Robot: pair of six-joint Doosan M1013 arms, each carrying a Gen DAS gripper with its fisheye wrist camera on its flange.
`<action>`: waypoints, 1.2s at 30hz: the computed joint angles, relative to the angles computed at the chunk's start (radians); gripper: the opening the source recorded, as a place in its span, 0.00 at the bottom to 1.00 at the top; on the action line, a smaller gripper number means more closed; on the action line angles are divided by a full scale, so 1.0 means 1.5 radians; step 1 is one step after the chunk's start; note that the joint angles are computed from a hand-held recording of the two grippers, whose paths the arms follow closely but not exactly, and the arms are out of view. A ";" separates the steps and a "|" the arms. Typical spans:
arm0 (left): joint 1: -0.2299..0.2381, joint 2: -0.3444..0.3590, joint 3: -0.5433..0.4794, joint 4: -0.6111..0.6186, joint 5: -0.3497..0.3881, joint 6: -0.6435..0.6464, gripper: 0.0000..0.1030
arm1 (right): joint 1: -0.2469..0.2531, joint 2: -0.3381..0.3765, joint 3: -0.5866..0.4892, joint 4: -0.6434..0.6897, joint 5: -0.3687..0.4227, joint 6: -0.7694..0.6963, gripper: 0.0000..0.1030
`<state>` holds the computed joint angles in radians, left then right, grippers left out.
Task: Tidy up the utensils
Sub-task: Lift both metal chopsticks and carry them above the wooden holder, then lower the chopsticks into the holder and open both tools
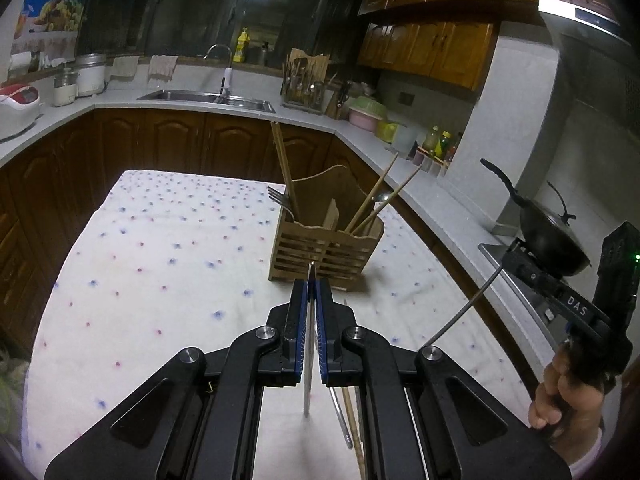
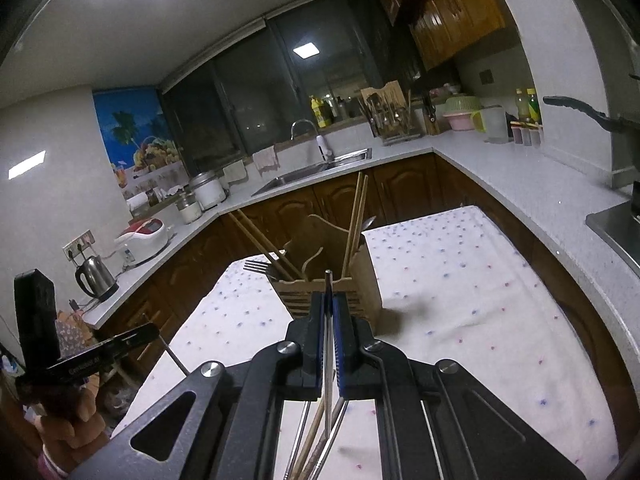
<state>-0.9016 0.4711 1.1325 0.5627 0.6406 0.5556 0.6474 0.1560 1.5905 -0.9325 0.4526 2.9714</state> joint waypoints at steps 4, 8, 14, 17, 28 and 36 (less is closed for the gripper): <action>-0.001 0.000 -0.002 0.010 0.000 -0.006 0.04 | -0.001 -0.001 0.000 -0.010 -0.002 0.008 0.04; -0.001 0.000 -0.005 0.017 -0.002 -0.009 0.04 | -0.002 -0.001 -0.001 -0.016 -0.003 0.012 0.04; -0.001 0.004 -0.015 0.023 0.000 -0.005 0.04 | -0.004 -0.001 -0.003 -0.029 -0.005 0.023 0.04; 0.000 0.007 -0.023 0.027 0.000 -0.002 0.04 | -0.006 0.000 -0.005 -0.034 -0.007 0.028 0.04; 0.007 0.037 -0.104 0.083 0.002 0.014 0.04 | -0.025 0.018 -0.049 -0.073 -0.014 0.042 0.04; 0.025 0.096 -0.228 0.097 0.016 0.037 0.04 | -0.046 0.054 -0.112 -0.152 -0.013 0.098 0.04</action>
<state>-0.8637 0.6145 0.7911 0.7088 0.6644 0.6112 0.5783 0.2363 1.4225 -1.1605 0.4332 3.1185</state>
